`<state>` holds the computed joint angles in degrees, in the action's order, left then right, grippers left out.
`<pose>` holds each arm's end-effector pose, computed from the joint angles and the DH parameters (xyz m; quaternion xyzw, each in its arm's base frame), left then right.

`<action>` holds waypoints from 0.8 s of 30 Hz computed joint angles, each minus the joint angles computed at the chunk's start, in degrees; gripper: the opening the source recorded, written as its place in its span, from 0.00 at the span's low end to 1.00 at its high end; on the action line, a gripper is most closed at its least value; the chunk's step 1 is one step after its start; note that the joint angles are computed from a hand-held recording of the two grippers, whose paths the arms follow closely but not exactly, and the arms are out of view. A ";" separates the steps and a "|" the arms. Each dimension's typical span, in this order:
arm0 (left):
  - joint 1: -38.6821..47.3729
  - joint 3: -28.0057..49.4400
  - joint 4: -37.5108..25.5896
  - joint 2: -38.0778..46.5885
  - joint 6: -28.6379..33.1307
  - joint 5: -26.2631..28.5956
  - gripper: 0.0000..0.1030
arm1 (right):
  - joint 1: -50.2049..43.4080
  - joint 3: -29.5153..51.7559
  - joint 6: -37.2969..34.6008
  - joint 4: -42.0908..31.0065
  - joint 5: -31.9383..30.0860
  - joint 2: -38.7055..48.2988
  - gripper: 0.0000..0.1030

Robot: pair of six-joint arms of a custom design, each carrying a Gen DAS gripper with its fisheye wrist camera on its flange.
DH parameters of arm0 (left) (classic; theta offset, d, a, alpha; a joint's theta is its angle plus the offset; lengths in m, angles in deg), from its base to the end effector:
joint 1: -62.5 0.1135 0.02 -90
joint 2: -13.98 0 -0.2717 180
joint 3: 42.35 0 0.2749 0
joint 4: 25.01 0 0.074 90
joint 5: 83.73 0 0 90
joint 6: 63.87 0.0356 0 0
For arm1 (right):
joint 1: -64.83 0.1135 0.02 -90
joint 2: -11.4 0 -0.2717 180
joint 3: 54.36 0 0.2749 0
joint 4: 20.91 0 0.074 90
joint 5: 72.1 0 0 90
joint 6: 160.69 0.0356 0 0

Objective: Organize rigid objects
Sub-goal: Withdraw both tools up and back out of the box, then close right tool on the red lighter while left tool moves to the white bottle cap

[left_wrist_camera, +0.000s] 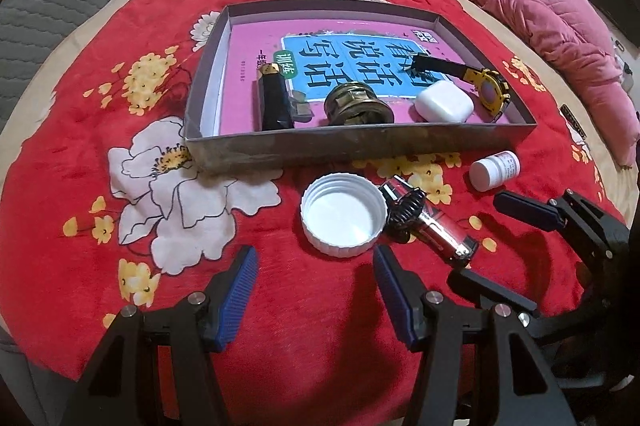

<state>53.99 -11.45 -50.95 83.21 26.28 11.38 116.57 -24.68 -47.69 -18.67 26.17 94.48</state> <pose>0.1843 -0.0308 0.0984 0.0834 0.9704 -0.0596 0.2187 0.1400 0.1693 0.0774 -0.2102 0.9172 0.1472 0.3048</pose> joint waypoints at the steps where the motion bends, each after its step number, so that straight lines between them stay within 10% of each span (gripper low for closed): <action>1: -0.02 0.00 0.25 0.30 -0.05 -0.04 0.57 | 0.10 0.24 -0.07 0.01 -0.14 0.35 0.74; 24: -0.30 1.51 8.54 9.38 -1.61 1.37 0.57 | -1.34 3.42 -3.18 5.27 -0.55 10.16 0.47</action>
